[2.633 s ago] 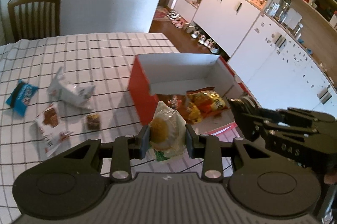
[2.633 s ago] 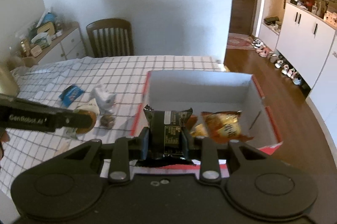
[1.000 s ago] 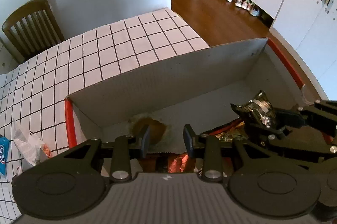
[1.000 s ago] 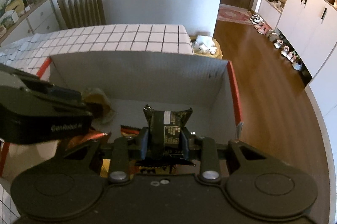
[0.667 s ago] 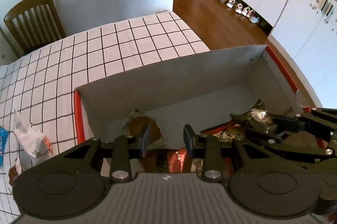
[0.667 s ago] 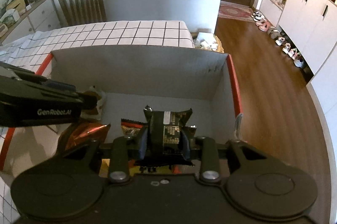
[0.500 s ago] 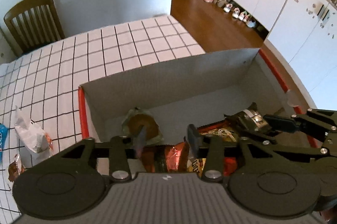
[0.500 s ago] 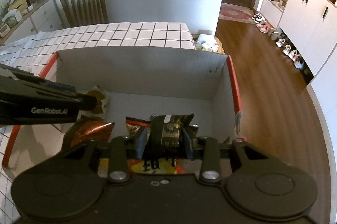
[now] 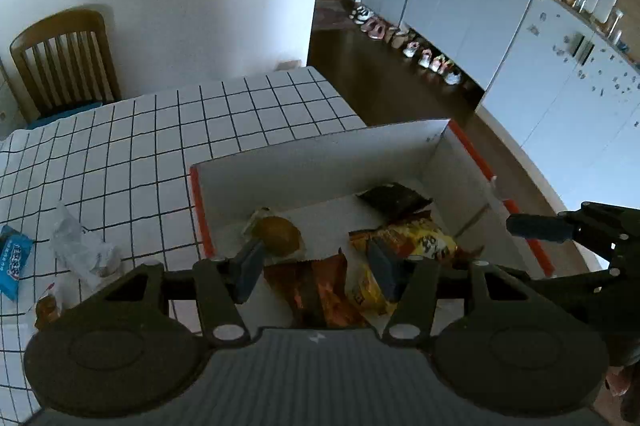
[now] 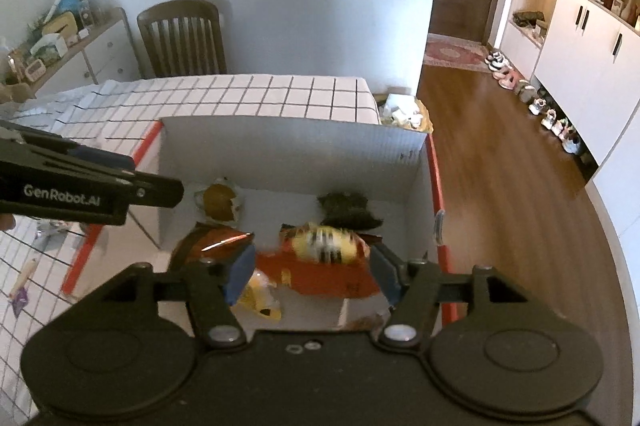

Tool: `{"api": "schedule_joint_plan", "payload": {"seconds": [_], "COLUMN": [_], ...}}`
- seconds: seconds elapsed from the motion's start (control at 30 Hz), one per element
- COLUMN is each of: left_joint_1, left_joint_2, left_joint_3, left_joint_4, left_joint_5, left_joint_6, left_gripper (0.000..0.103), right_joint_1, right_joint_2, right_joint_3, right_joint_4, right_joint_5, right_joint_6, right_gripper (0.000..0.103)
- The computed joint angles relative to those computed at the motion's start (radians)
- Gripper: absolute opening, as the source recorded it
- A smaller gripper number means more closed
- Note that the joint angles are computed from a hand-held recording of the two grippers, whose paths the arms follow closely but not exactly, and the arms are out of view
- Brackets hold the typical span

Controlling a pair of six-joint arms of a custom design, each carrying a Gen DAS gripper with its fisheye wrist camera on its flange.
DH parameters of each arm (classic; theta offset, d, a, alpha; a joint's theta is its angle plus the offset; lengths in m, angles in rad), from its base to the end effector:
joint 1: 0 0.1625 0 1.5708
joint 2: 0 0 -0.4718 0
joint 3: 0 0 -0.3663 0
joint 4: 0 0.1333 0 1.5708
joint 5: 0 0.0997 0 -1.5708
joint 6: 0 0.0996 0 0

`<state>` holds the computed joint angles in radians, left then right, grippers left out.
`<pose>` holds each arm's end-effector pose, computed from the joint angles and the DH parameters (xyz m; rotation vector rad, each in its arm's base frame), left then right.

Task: Organize snacks
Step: 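Withdraw both tools from the box toward the wooden stick and purple candy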

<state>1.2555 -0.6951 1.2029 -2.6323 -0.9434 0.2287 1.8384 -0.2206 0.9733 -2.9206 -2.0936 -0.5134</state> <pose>-0.0687 -0.8292 0.2704 0.4401 2.4174 -0.7289 0.3076 -0.8060 0.0000 0.7539 -2.3668 0.6749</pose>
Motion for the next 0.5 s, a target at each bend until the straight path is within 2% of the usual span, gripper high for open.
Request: {"api": "schedule_joint_plan", "payload": {"seconds": [0.07, 0.23, 0.5], "left_joint_1": [-0.002, -0.005, -0.004], "left_joint_2": [-0.021, -0.077, -0.181], "left_joint_3": [0.025, 0.091, 0.216], "left_joint_4": [-0.014, -0.046, -0.122], "left_joint_5": [-0.007, -0.036, -0.079], "left_joint_6": [0.008, 0.025, 0.078], "left_gripper": [0.056, 0.056, 0.057], "right_joint_1": [0.006, 0.022, 0.055], "right_joint_2": [-0.012, -0.037, -0.054], "right_joint_3": [0.024, 0.082, 0.153], "right_joint_4": [-0.022, -0.082, -0.170], "right_joint_5": [0.008, 0.024, 0.045], "right_joint_6": [0.000, -0.002, 0.025], "right_gripper": [0.072, 0.073, 0.083]}}
